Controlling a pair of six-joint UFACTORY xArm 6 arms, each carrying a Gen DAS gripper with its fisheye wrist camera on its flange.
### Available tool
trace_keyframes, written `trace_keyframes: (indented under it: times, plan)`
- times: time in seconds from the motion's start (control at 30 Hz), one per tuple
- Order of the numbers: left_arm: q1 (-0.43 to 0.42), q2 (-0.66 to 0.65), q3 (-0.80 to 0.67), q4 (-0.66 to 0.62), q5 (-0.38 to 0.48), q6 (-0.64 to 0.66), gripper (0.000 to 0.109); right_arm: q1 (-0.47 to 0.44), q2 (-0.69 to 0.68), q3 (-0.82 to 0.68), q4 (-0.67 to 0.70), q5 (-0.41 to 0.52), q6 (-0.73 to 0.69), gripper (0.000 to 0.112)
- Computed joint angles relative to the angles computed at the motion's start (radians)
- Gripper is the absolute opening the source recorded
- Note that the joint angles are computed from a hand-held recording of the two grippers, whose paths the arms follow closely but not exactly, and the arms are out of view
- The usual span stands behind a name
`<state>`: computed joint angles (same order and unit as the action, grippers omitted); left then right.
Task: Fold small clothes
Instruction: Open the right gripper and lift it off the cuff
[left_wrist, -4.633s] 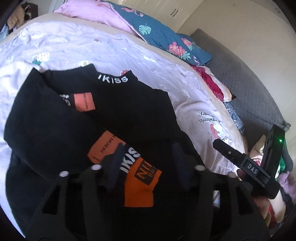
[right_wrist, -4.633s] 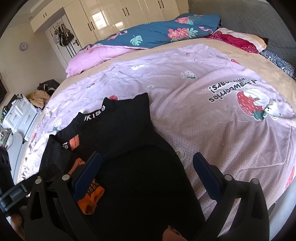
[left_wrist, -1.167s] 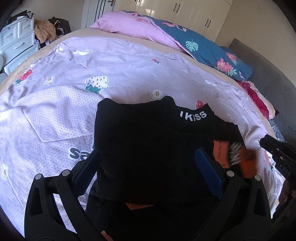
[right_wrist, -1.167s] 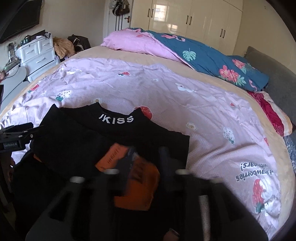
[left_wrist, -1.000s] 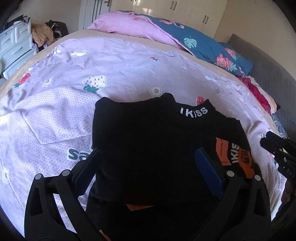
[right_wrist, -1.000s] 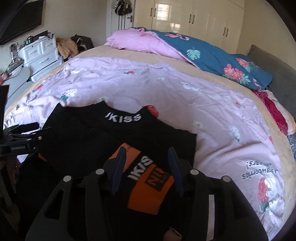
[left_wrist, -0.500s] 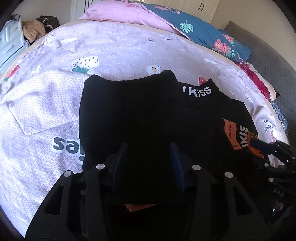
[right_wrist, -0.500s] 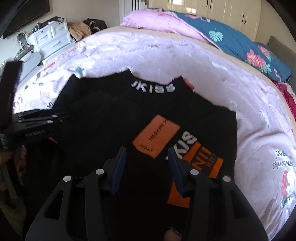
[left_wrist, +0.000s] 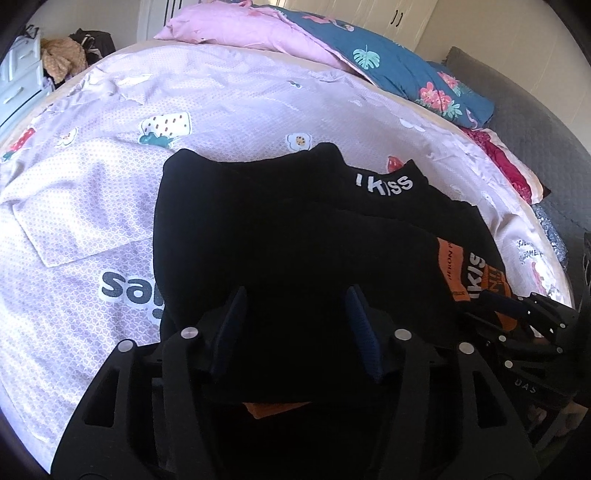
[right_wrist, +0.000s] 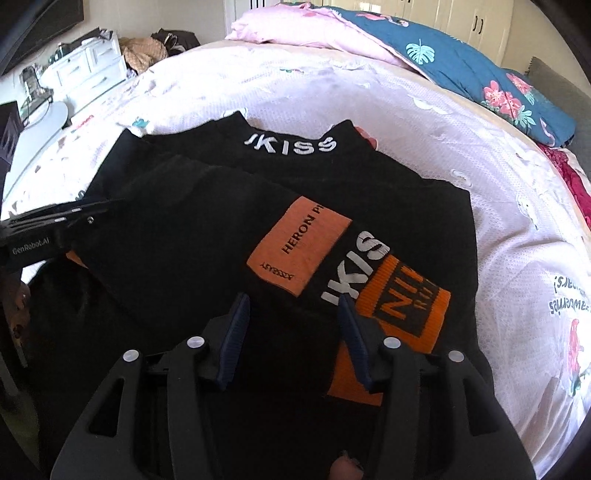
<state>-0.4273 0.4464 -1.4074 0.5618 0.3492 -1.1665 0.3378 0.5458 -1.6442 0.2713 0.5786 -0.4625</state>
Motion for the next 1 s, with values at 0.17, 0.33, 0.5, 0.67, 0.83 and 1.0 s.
trace_keyframes:
  times: [0.17, 0.33, 0.5, 0.67, 0.83, 1.0]
  plan:
    - [0.0, -0.029, 0.023, 0.045, -0.006, -0.042, 0.057, -0.009, -0.028, 0.031, 0.04, -0.022, -0.009, 0.065]
    - [0.006, -0.059, 0.053, 0.062, -0.044, -0.072, 0.065, -0.012, -0.05, 0.05, 0.08, -0.048, -0.016, 0.082]
    - [0.001, -0.075, 0.052, 0.103, -0.009, -0.11, 0.08, -0.011, -0.083, 0.087, 0.092, -0.091, -0.024, 0.094]
    - [-0.003, -0.106, 0.065, 0.192, 0.029, -0.199, 0.094, -0.01, -0.103, 0.111, 0.095, -0.125, -0.022, 0.097]
    - [-0.001, -0.12, 0.078, 0.196, 0.042, -0.231, 0.094, -0.013, -0.117, 0.119, 0.129, -0.136, -0.046, 0.099]
    - [-0.007, -0.14, 0.093, 0.212, 0.063, -0.258, 0.094, -0.016, -0.133, 0.125, 0.182, -0.146, -0.072, 0.099]
